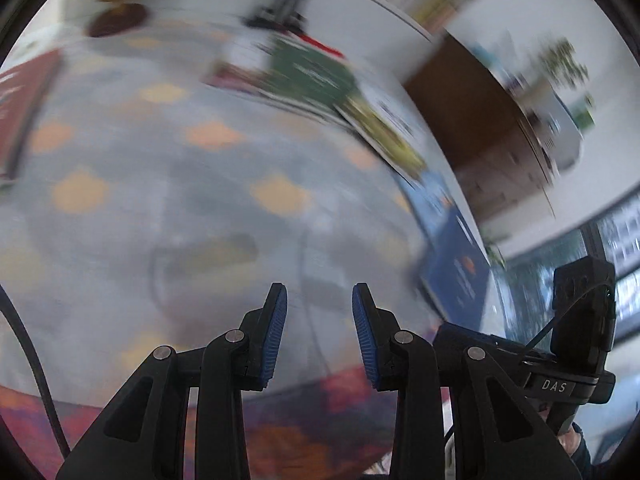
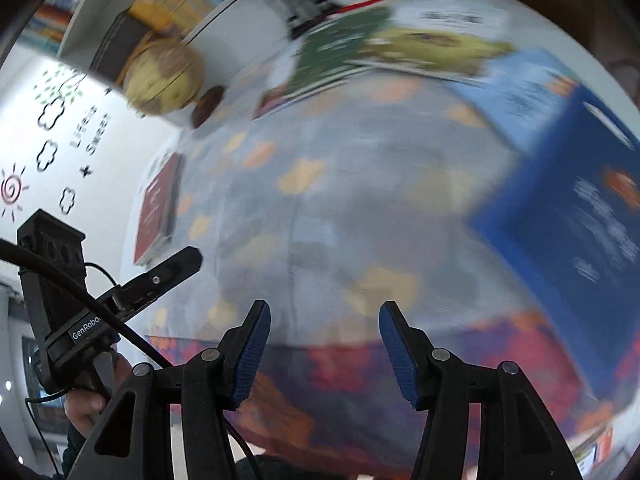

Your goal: Organize books

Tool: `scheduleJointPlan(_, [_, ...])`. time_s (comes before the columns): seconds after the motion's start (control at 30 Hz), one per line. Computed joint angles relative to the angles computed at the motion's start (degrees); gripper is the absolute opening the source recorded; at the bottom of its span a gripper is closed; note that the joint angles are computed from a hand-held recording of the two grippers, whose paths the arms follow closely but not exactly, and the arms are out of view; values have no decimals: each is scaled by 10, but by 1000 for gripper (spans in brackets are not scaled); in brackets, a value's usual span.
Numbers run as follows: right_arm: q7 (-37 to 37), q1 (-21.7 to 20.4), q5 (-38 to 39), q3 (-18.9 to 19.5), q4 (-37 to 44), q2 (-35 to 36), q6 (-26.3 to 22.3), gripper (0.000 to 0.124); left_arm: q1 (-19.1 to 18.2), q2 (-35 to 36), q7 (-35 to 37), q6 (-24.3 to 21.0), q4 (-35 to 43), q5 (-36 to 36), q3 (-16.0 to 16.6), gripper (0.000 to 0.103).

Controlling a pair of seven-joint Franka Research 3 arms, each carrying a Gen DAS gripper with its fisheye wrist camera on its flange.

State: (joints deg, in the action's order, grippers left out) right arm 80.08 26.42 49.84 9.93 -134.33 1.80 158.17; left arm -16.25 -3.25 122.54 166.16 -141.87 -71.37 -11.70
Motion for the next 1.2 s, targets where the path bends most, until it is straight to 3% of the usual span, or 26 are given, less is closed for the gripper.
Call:
scheduleJointPlan(0.23, [-25,-19,69,-34,-80,-64,4,55,-9,65,-62,-48,58,89,-34,31])
scheduleJointPlan(0.47, [33,-38,-3,-40,-61,-48,13,55,29,93,-41,-60,102,108,-45,31])
scheduleJointPlan(0.63, [89,-54,-74,-41,26,31,30,55,66,126,-35,-74,160,172,-36,43])
scheduleJointPlan(0.8, [174,-60,-184,-50,122,105,24,55,116,208,-29,-93,281,198,-49,53])
scheduleJointPlan(0.97, [235,-71,-245,-60,196,161,6,55,123,305,-81,-115,409,297,-55,53])
scheduleJointPlan(1.2, [308,-72,-315,-94,284,238,-15,55,97,455,-203,-177,605,437,-39,53])
